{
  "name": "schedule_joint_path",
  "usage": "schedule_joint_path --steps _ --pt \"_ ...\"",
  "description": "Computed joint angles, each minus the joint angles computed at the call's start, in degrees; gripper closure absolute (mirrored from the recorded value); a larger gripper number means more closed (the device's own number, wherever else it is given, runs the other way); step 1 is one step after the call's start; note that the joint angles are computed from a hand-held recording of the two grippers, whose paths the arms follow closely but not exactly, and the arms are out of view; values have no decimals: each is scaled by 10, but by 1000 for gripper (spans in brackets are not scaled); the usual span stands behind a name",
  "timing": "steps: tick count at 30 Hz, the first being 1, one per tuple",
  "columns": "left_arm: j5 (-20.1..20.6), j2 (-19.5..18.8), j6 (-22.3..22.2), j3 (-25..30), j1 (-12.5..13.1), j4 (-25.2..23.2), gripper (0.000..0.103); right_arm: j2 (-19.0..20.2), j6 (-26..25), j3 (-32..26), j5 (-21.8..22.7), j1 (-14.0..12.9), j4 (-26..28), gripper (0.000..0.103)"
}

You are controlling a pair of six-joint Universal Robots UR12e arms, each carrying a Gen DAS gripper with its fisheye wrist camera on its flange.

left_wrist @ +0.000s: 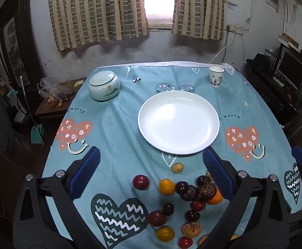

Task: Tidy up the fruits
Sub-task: 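Move both tools over the fruit pile in front of the plate, then grasp the large tan fruit with the right tool while the left tool grasps a brown round fruit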

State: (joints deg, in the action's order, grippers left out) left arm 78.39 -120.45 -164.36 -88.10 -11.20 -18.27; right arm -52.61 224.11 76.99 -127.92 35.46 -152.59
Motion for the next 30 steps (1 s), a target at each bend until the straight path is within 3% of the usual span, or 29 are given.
schedule_joint_path --steps 3,8,11,16,20,26,30 --pt "-4 3 22 -12 3 15 3 -4 0 6 14 -2 4 1" --pt "-57 10 80 -52 23 31 3 -17 -15 33 70 -5 27 1" --pt "-74 12 83 -66 30 27 3 -21 -13 46 105 -4 67 1" --pt "-105 15 99 -85 45 26 3 -23 -37 63 137 4 80 1" --pt "-94 15 98 -91 51 3 3 -26 -49 78 172 7 77 1" --pt "-97 16 115 -99 55 -26 3 -35 -63 105 264 6 103 1" --pt "-91 15 122 -98 53 -46 3 -39 -34 124 327 1 83 2"
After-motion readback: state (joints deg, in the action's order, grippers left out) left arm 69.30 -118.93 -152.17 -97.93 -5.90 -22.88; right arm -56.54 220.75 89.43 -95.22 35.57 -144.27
